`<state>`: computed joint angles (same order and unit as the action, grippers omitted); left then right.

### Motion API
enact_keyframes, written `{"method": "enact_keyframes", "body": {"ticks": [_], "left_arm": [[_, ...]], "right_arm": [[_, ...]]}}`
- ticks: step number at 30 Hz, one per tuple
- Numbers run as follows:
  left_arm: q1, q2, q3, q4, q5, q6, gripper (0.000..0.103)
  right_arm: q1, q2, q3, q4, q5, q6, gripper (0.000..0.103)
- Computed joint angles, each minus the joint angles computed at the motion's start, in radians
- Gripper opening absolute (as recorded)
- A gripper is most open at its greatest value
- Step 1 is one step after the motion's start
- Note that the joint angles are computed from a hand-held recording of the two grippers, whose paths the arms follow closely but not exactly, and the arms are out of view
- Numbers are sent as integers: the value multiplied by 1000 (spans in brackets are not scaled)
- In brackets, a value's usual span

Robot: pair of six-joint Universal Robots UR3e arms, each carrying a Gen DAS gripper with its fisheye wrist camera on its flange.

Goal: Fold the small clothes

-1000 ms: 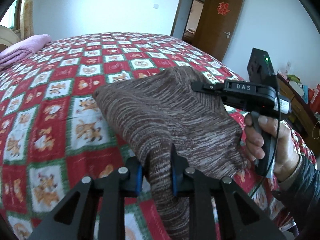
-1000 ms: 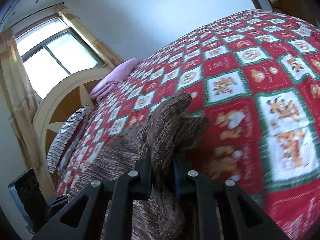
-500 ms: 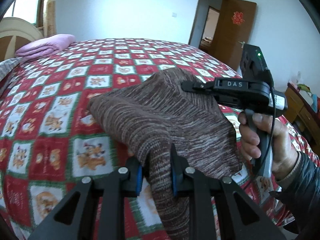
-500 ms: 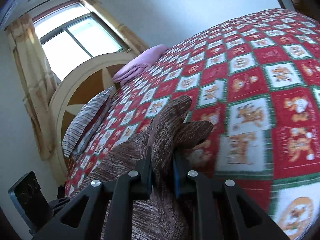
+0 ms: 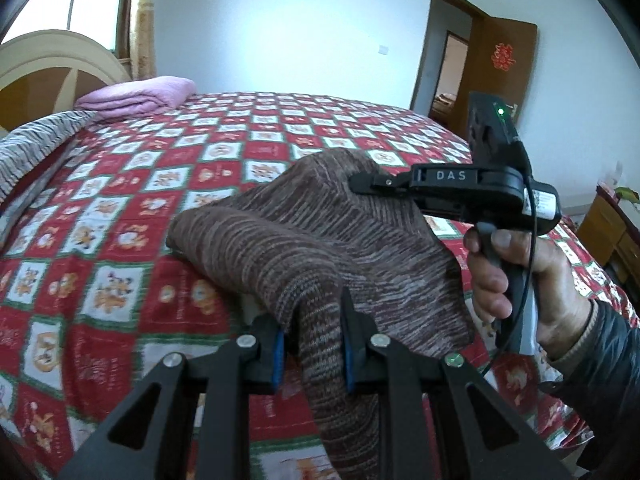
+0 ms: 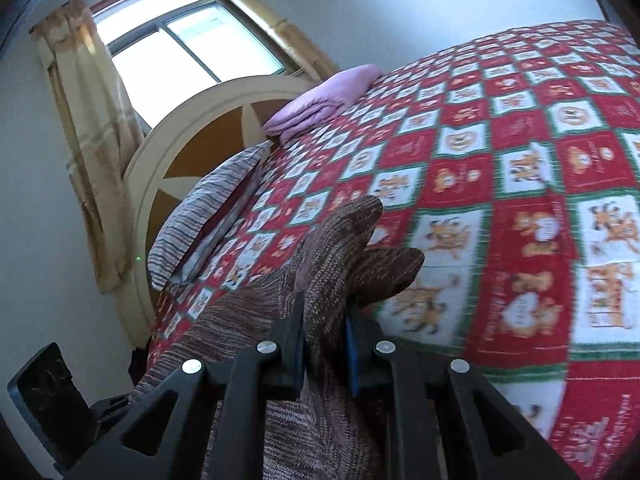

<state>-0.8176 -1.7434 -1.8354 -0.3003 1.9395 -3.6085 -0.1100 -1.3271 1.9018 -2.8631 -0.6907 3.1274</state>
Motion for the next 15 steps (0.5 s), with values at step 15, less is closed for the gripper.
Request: {"method": "enact_keyframes", "body": {"ticks": [15], "left_arm": [[33, 151, -239, 49, 41, -21, 22]], "right_arm": [[189, 168, -221, 24, -82, 76, 16]]}}
